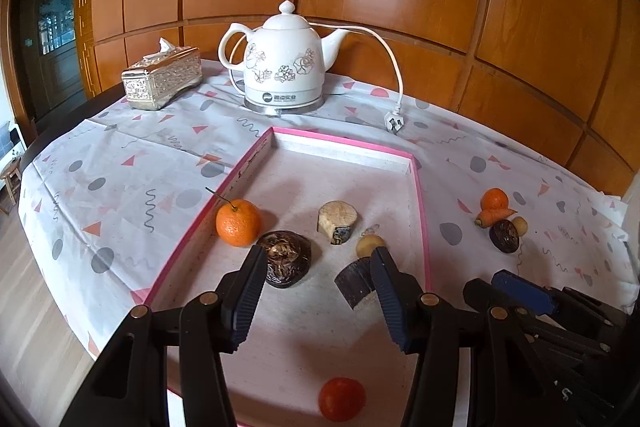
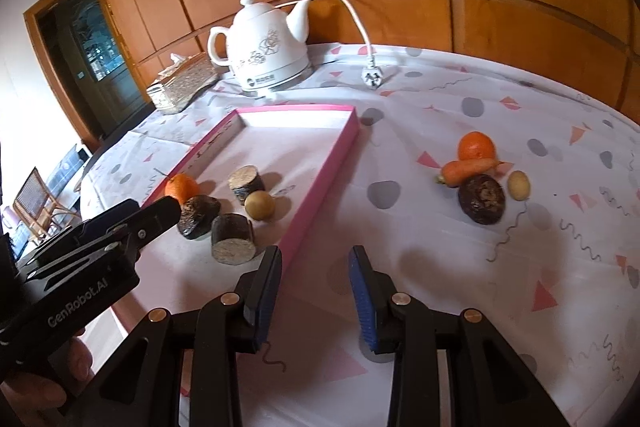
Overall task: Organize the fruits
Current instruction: 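Carry the dark fruit and tomato into the pink tray and open both tools, then withdraw both tools from the tray toward the carrot and remaining fruits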
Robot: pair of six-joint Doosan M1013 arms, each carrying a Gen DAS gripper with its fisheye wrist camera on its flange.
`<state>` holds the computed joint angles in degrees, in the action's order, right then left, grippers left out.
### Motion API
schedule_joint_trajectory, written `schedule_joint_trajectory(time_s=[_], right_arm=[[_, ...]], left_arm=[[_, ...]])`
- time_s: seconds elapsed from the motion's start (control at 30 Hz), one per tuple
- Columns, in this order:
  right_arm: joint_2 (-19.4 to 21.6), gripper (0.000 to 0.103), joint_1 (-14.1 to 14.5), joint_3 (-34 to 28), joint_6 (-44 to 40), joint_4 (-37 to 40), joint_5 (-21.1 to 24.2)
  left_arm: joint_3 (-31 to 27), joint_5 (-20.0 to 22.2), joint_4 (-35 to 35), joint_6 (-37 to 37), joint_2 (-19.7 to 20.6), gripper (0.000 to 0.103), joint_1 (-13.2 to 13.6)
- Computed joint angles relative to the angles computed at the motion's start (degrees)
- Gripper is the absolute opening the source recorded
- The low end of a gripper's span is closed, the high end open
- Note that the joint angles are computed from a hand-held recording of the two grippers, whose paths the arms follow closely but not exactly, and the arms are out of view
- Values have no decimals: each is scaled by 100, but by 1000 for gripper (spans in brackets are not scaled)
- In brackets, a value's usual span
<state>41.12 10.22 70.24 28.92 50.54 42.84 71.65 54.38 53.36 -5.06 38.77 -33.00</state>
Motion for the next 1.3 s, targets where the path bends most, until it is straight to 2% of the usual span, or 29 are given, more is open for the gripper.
schedule_joint_trajectory(time_s=[0.37, 1.3], right_arm=[[-22, 37, -48, 34, 171, -92, -429], [299, 37, -421, -442, 1718, -817, -800]], left_arm=[[-184, -69, -45, 351, 95, 57, -45], [-1115, -281, -673, 1926, 611, 58, -82]])
